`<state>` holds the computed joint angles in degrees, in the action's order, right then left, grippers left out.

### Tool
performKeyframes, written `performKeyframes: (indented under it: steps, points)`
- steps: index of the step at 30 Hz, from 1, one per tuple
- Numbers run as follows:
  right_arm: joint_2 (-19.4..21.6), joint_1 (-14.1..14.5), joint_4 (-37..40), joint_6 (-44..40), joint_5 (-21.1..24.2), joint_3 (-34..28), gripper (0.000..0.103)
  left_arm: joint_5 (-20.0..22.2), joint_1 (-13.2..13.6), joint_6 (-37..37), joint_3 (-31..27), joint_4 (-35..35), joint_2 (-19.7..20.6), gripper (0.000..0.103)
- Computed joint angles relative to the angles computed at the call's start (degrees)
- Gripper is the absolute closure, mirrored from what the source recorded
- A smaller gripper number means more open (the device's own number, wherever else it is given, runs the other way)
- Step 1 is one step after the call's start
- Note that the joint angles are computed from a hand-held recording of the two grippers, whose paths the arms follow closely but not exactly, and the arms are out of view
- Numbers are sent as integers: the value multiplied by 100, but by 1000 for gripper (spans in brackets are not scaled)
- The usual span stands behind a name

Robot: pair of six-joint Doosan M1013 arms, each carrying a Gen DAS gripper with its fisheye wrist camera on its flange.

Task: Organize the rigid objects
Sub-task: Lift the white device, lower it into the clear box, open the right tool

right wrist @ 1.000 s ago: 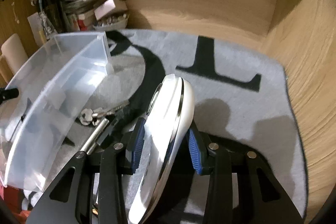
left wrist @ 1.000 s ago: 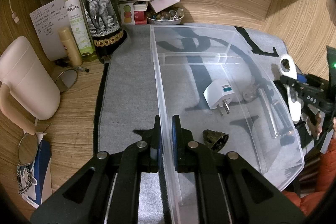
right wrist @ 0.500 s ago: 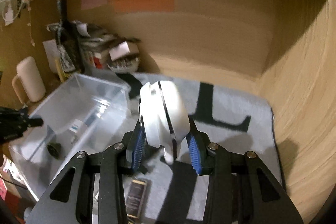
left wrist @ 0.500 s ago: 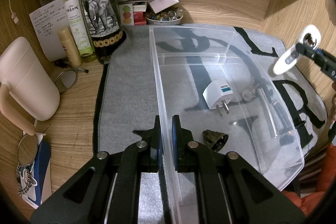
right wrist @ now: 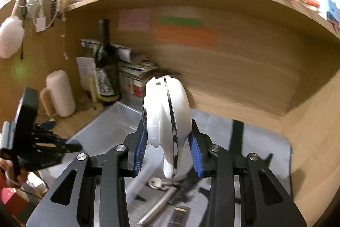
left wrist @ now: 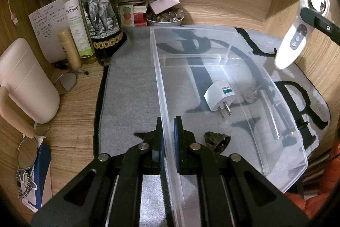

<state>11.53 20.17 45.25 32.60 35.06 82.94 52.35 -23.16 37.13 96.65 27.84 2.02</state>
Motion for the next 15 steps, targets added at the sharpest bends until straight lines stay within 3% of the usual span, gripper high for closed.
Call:
performKeyframes:
  steps: [7,15]
  points:
    - [35,231,-10,-350,175,-22,69,-45,3,8,23,-2,-18,96]
    - [189,366,-230,-261,756,-164,69,-157,19,19,87,-12,-59,96]
